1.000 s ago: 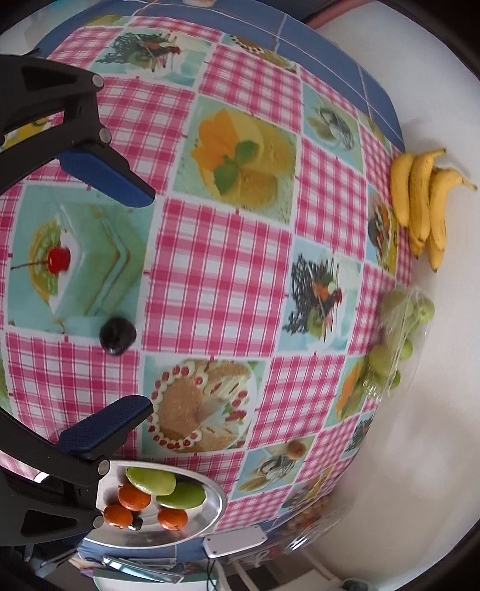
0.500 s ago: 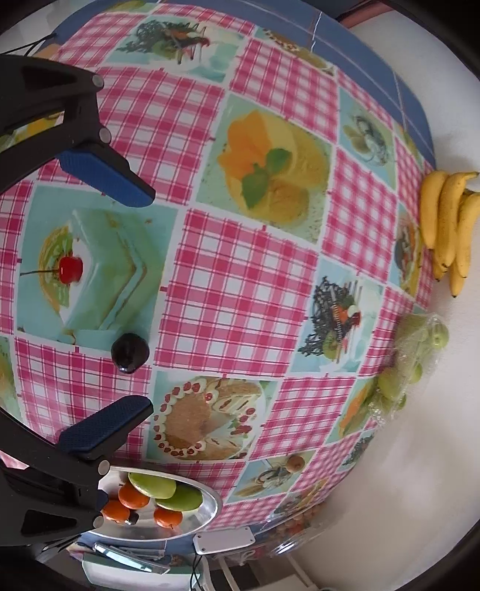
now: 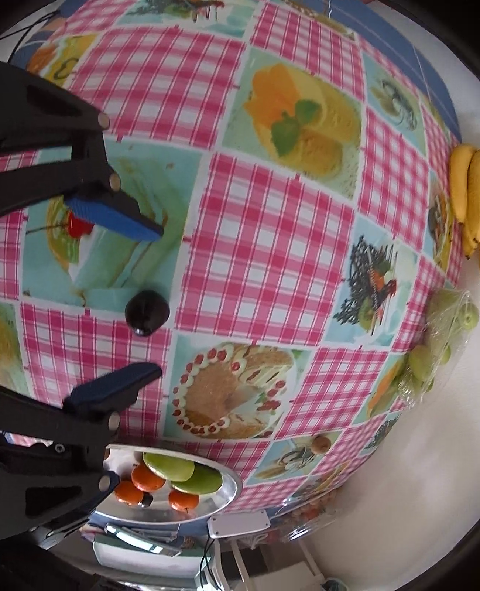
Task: Organize fruits
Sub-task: 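Close the left tool on the dark plum on the cloth, then grasp another small brown fruit with the right tool while the left tool holds the plum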
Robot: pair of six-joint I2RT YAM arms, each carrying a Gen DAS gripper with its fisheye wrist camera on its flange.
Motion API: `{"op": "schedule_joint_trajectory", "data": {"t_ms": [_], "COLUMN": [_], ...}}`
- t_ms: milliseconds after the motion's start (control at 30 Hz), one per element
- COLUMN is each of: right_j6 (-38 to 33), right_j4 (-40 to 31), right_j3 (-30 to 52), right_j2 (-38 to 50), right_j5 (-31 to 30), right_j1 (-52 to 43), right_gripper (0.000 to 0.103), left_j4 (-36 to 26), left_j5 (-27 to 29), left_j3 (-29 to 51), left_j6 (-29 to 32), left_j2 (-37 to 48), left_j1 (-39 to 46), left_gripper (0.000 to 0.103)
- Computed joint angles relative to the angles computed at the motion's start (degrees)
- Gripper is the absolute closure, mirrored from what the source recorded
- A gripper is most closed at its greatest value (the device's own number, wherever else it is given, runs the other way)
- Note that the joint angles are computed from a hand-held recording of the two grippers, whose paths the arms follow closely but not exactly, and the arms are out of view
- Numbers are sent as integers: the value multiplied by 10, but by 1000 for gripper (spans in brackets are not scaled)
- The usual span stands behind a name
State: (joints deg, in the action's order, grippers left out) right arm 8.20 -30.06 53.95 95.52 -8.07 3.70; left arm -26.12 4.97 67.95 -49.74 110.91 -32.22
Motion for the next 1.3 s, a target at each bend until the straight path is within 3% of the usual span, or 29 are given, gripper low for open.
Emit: {"op": "schedule_joint_trajectory", "data": {"t_ms": [133,333,867,1300], "right_j6": [0,-2,-2,3], "right_j4": [-1,1,-3,7], "right_j3": [0,-1,-1,7], "right_j2": [-3,-8,-7,-29], "right_j5": [6,13,32,-6], "right_j1": [3,6,5,-29], "right_gripper": [1,1,1,1], "left_j4": [7,18,17,17], "left_j5": [6,19,34,35], "left_j3": [3,3,9,30], "left_j6": [4,5,-9,3], "left_j2": [1,5,27,24], "left_j1": [-2,4,10,17], "left_gripper": [57,67,72,73]}}
